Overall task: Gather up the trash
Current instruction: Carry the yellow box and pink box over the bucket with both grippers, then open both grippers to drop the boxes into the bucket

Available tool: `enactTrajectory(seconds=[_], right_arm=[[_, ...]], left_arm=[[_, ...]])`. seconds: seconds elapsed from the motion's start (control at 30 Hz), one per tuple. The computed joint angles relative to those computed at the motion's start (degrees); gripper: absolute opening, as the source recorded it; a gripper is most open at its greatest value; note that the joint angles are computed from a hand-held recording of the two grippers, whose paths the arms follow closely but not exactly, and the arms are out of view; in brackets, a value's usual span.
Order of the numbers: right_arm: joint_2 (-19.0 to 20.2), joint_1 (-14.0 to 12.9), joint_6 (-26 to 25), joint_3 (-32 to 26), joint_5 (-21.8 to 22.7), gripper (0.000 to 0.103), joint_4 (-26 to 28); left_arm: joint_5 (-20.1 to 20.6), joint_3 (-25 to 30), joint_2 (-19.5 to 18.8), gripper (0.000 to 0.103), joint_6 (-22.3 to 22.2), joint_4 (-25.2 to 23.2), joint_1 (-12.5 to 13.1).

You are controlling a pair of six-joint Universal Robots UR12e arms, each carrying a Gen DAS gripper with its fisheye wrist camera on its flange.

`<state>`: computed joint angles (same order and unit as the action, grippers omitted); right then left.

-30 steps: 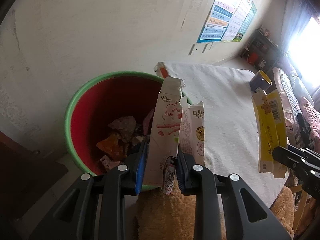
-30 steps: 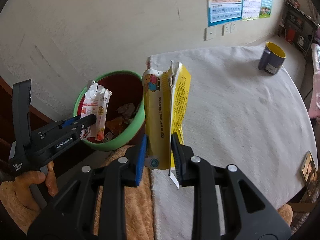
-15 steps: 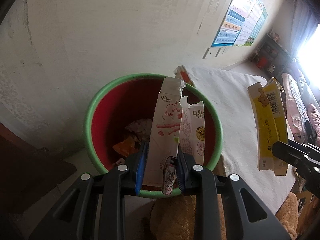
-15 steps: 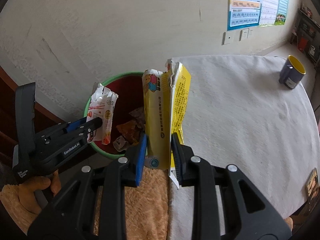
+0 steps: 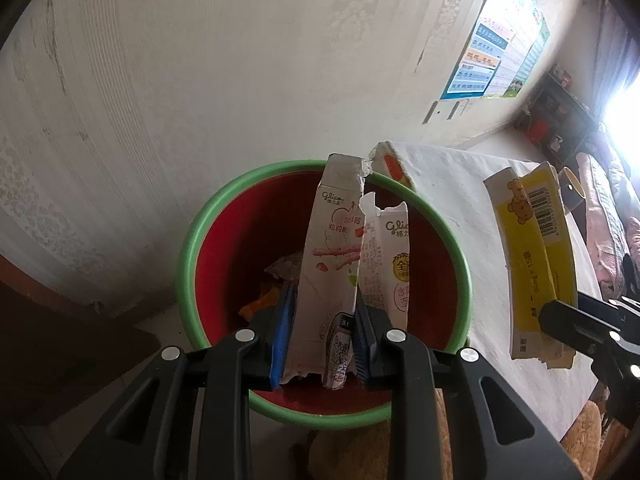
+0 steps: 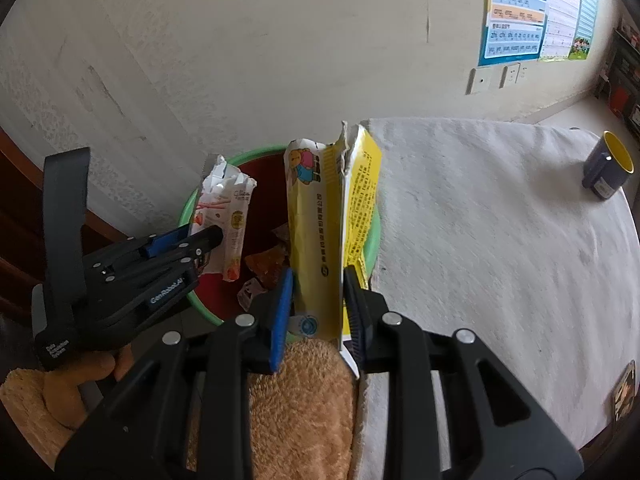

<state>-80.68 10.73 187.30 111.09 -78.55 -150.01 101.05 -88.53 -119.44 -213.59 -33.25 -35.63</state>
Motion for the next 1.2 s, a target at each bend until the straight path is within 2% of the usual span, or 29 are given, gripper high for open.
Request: enactTrajectory(seconds=[0.77,0.93,0.97,1.03,1.07,1.1,1.2], right_arm=[[2.43,-0.02,-2.16,-2.00,1.53,0.027,0.98],[2.48,-0.09,-2.42,-1.91,1.82,0.031,0.86],[2.45,-0.21,-2.48,-1.83,2.28,0.033,0.76],[2.37,-0.41,-2.40,-1.72,3.23,0.040,0.42],[2.32,-0.47,-2.17,-1.59,3.35,0.041,0.06],[2.24,-0.57,-2.05,-1.46,3.56,0.041,-0.28],[1.82,-0.88,-1.55,-0.99,3.75,0.046,-1.18]], left_arm=[[-1.03,0.74,-0.83,0.025,-2.26,-3.08,0.87],[-0.71,0.46,-0.82,0.028,-3.02,-3.01,0.86],[-0.67,0.31,-0.77,0.030,-3.34,-2.90,0.88],[-0.25,-0.01,-0.63,0.043,-4.15,-2.70,0.86],[0.13,-0.17,-0.53,0.055,-4.70,-2.53,0.82],[0.50,-0.47,-0.38,0.060,-5.26,-2.06,0.76],[1.24,-1.02,-0.08,0.067,-6.20,-0.79,0.37]])
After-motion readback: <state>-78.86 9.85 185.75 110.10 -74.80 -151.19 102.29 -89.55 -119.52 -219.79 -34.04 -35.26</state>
